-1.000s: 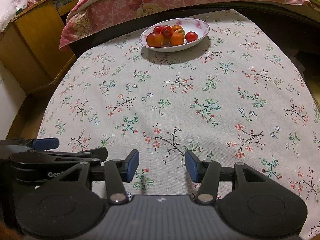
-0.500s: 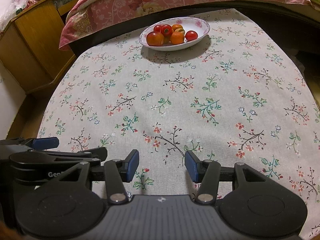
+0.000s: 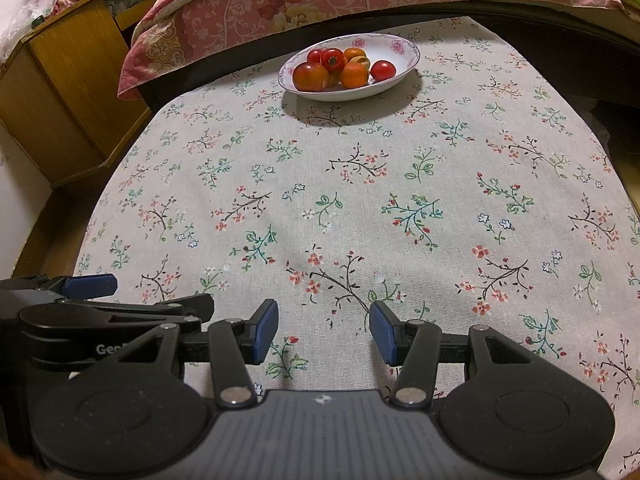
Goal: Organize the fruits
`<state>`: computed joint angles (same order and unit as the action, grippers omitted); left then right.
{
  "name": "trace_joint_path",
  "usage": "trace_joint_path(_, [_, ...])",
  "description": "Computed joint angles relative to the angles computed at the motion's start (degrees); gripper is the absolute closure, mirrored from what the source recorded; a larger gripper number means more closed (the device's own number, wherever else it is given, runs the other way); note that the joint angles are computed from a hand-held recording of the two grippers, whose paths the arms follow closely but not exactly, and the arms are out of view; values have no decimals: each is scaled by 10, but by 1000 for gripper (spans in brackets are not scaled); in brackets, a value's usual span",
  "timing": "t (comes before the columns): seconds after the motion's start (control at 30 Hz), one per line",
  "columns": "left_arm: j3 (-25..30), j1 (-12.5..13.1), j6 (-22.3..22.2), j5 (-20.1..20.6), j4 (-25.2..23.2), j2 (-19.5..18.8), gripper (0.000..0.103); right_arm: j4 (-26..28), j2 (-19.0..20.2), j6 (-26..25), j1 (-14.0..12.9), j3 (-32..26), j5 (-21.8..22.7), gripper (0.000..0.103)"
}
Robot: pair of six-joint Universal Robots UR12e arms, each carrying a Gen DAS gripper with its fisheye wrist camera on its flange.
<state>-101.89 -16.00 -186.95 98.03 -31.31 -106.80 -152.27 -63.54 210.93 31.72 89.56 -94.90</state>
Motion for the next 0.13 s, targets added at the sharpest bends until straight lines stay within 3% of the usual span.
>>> trace_joint_path(0.13, [2, -3, -2, 8, -1, -1, 0, 0, 1, -3, 2, 0, -2, 60])
